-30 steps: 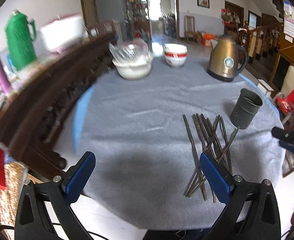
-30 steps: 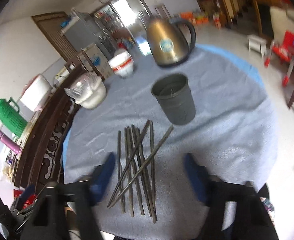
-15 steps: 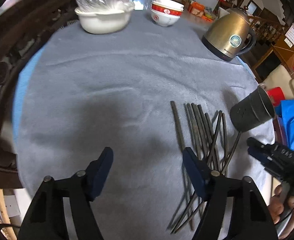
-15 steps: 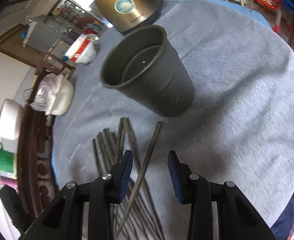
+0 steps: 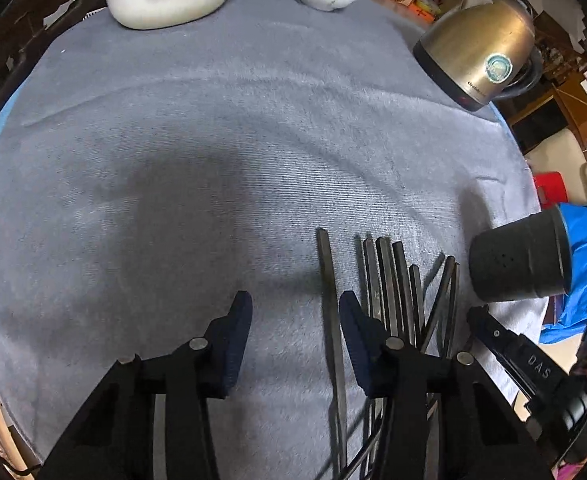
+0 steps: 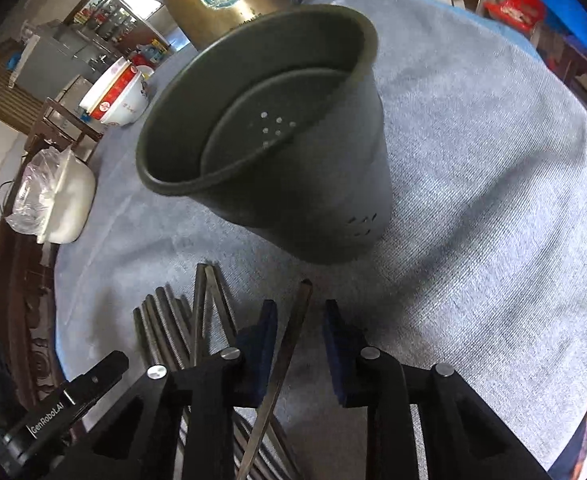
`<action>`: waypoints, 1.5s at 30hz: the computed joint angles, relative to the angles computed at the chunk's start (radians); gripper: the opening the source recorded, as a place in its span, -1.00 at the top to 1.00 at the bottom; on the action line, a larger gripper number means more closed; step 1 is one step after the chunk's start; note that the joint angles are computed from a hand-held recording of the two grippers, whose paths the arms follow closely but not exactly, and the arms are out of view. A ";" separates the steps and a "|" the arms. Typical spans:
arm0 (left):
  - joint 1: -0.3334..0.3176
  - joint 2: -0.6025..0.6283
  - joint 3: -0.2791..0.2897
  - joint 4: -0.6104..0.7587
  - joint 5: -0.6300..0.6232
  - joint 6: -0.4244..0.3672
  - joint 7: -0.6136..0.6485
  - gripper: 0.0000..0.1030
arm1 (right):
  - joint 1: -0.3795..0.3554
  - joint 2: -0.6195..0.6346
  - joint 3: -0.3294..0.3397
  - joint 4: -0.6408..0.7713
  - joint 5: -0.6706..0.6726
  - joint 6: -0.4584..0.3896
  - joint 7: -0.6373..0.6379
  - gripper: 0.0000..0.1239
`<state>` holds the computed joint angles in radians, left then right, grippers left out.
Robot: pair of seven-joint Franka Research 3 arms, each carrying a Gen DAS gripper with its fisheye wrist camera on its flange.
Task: Organize utensils
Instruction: 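Lower the right gripper onto the chopsticks and grasp one chopstick, then lift the chopstick with the right gripper and drop it into the grey cup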
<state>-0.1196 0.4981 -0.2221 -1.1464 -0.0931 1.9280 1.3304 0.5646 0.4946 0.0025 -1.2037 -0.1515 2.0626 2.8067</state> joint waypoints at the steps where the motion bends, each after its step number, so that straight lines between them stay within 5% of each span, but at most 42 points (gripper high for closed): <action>1: -0.005 0.012 0.001 0.016 0.006 -0.009 -0.003 0.19 | 0.007 -0.002 -0.004 0.000 -0.015 -0.013 -0.003 0.75; 7: -0.027 0.073 0.000 0.099 0.027 -0.037 -0.013 0.53 | 0.030 0.027 -0.012 0.052 -0.066 -0.028 -0.033 0.86; 12: -0.027 0.046 -0.002 0.050 0.031 0.004 0.008 0.86 | 0.010 -0.073 0.000 -0.114 -0.052 0.132 -0.033 0.87; 19: -0.010 -0.025 0.000 -0.052 0.028 0.068 0.023 0.92 | -0.016 -0.188 0.020 -0.272 -0.063 0.310 -0.056 0.87; 23: -0.007 -0.023 0.008 -0.034 0.037 0.044 0.012 0.92 | -0.061 -0.274 0.057 -0.407 0.039 0.392 -0.110 0.82; 26: -0.001 -0.012 0.007 -0.011 0.025 0.008 -0.004 0.79 | -0.073 -0.288 0.066 -0.406 0.054 0.361 -0.127 0.81; 30: 0.005 0.014 0.007 0.032 0.005 -0.028 -0.034 0.11 | -0.076 -0.272 0.066 -0.392 0.051 0.324 -0.129 0.73; 38: -0.015 0.078 0.016 0.120 0.041 -0.096 -0.053 0.14 | -0.040 -0.148 0.048 -0.265 -0.004 0.219 -0.143 0.55; 43: -0.049 0.150 0.026 0.239 0.094 -0.151 -0.053 0.45 | 0.001 -0.025 0.021 -0.078 -0.049 0.044 -0.196 0.59; 45: -0.064 0.175 0.032 0.279 0.119 -0.166 -0.046 0.73 | 0.030 0.027 0.002 0.016 -0.099 -0.044 -0.221 0.65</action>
